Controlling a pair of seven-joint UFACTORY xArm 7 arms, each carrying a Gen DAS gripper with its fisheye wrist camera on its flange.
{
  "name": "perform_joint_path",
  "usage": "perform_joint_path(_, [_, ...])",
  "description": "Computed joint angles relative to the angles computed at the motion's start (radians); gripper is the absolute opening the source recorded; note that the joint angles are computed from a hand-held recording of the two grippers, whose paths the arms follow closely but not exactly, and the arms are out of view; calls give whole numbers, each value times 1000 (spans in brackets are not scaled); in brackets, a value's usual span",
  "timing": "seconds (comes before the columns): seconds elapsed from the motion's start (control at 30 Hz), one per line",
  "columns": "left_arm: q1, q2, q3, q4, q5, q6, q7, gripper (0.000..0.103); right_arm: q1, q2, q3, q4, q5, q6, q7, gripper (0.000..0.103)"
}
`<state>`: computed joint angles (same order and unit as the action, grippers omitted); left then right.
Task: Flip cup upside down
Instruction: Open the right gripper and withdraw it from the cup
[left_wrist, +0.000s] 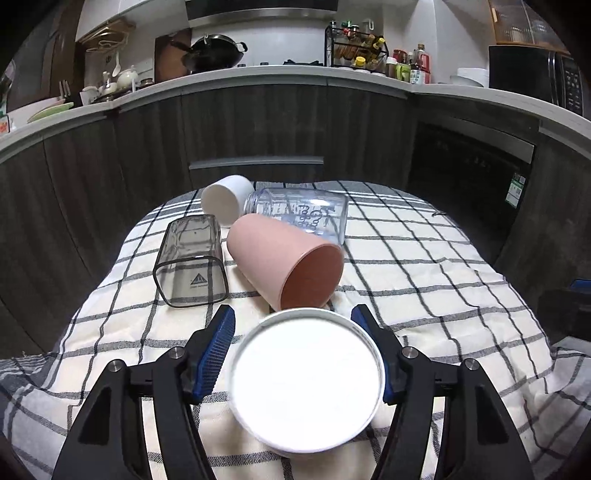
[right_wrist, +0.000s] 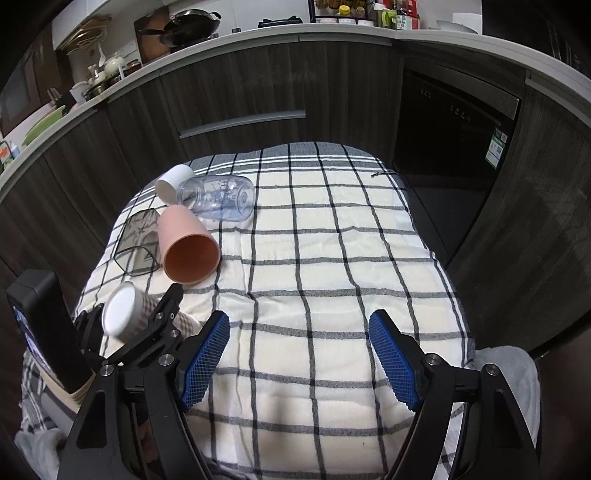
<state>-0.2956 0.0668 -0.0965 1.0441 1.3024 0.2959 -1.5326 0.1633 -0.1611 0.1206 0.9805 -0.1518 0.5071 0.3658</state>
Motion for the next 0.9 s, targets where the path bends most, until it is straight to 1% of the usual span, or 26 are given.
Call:
perform_joint_path(0.1, [0,-14,-3,-9,-3,-6,2,68,2,-10,2,-8,-3,0,1,78])
perform_joint_path(0.23, [5,-41,-13,-21,-34,-10,26,70,-2,-32,5,-22,-10,1,16,78])
perform_joint_path(0.3, [9,-63,-21,-34,-96,-5,88,73,-5,-44,6,-27,-14,-2,22,78])
perform_joint_path(0.33, [11,-77,-26,-44,-145,-4,134,73,-6,-51,7,-30,-16,-3,24,78])
perform_joint_path(0.4, [19,-102,-35,-63,-203,-7,183,73,-9,-62,10,-35,-21,-7,28,78])
perform_joint_path(0.47, [23,-133,-47,-84,-294,8,263,73,-10,-75,14,-42,-24,-11,33,78])
perform_joint_path(0.63, [57,-211,-85,-124,-394,39,338,73,-9,-103,23,-53,-22,-18,41,78])
perform_joint_path(0.77, [93,-286,-116,-165,-459,50,374,76,-5,-126,36,-64,-25,-23,53,78])
perform_joint_path(0.9, [115,-358,-133,-197,-557,83,439,76,2,-139,47,-60,-25,-17,59,78])
